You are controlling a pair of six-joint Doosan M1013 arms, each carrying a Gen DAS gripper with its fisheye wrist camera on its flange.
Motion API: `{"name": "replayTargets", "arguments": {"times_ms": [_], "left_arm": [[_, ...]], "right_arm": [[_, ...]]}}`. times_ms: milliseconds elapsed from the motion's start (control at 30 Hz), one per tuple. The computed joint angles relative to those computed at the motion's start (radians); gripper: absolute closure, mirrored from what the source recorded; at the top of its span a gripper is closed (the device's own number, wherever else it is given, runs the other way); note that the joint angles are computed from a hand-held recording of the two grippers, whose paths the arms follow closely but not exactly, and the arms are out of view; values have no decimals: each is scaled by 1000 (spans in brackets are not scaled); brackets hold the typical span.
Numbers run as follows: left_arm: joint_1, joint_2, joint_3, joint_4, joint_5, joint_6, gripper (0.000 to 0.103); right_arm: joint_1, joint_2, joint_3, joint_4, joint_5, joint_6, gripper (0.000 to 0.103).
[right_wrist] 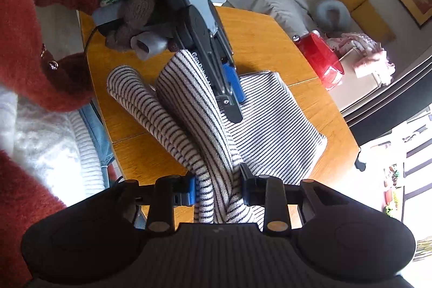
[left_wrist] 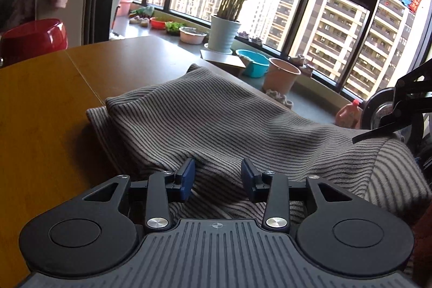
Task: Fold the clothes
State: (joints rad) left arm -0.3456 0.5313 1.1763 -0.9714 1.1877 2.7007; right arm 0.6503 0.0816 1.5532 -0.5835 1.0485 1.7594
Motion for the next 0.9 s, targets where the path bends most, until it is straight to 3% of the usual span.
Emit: {"name": "replayTargets", "arguments": {"times_ms": [133, 333, 633, 800, 867, 900], "left_arm": [[18, 29, -38, -32, 62, -45, 56], [22, 61, -91, -10, 96, -103, 54], [16, 81, -127, 27, 123, -156, 54], [25, 41, -75, 32, 72, -120, 54], [38, 22, -50, 18, 48, -127, 36], [44, 16, -42, 8, 46, -133, 34]], "right_arm": [[-10, -12, -36, 50, 1, -11, 75], [-68, -12, -111, 140, -21, -67, 77], [-272, 46, -106, 328, -213, -42, 79], [-315, 96, -59, 319, -251, 19, 87], [-336, 95, -27, 348, -291, 56, 88], [-344, 88, -10, 364, -319, 70, 88]]}}
